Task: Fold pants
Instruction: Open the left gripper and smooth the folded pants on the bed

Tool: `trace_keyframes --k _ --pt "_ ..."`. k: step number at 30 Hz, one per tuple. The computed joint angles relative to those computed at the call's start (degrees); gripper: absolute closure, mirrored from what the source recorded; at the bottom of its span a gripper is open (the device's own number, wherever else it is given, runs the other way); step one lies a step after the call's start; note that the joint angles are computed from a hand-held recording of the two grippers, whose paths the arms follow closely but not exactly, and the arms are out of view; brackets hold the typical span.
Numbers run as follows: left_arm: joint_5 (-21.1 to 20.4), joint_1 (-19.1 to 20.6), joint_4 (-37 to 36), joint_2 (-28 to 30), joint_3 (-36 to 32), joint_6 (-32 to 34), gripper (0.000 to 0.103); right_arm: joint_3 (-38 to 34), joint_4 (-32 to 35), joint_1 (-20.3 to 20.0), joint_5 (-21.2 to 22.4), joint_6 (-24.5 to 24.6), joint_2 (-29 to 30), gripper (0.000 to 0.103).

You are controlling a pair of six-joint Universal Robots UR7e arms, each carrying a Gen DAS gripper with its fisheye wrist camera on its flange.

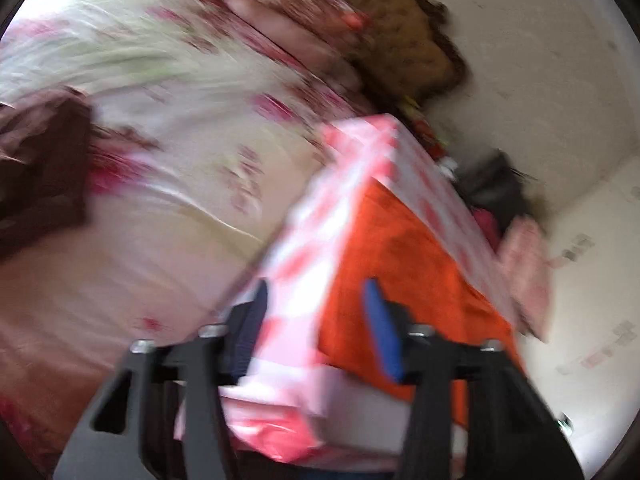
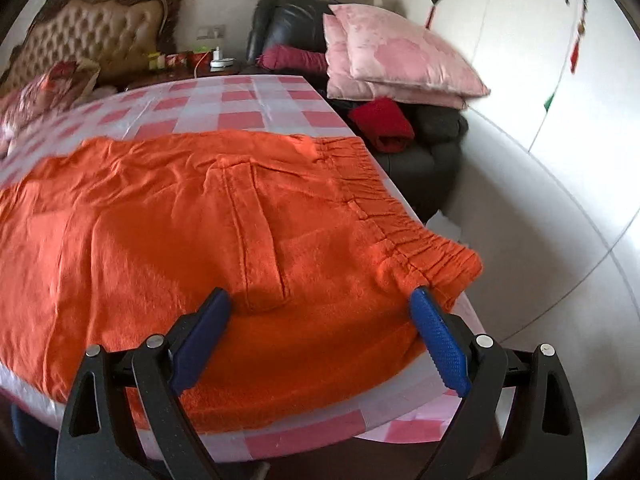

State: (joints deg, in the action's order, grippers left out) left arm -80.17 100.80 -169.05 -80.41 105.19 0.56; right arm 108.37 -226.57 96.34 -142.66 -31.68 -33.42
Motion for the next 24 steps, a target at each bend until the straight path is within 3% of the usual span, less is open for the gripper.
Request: trace_keyframes --k 2,4,7,8,10,11,12,19,23,24 --pt "6.3 -3.5 -6.0 -0.7 2.5 3.2 0.051 -1.2 0.4 1.0 -2.6 0.1 0.6 0.015" --pt "9.1 -9.0 -10.4 -0.4 5.0 11.6 0.051 -1.7 0.4 2.3 -2.3 0.6 0.8 0.015" --pt "11.2 -16.5 -6.9 3.1 5.1 24.3 0.049 -2.1 3.0 4.4 1.4 1.2 1.6 0.015" --pt "14.0 -19.7 -5.8 6.0 4.4 29.2 0.049 -2.2 4.2 5.0 3.0 1.4 2.0 0.015" --pt "16.4 -22.5 -2.7 10.7 1.8 34.1 0.055 -2.7 6.8 6.1 5.2 2.5 3.1 0.015" --pt "15.8 -23.1 0.9 12.9 -0.4 35.2 0.075 -2.9 8.4 6.6 6.5 3.2 3.6 0.015" --pt "15.0 -23.4 5.0 15.8 -3.6 36.2 0.084 -3.2 9.4 7.0 7.2 3.4 4.0 0.015" --pt "17.3 -23.3 14.9 25.6 -15.6 38.6 0.083 -5.3 14.5 7.3 9.1 4.6 6.9 0.015" --pt "18.5 -22.8 21.3 27.0 -19.6 38.6 0.083 -3.7 14.5 6.3 11.9 6.0 5.8 0.015" --pt "17.9 -22.5 23.9 27.1 -20.8 37.8 0.087 -3.6 14.1 6.2 12.2 5.6 5.9 0.014"
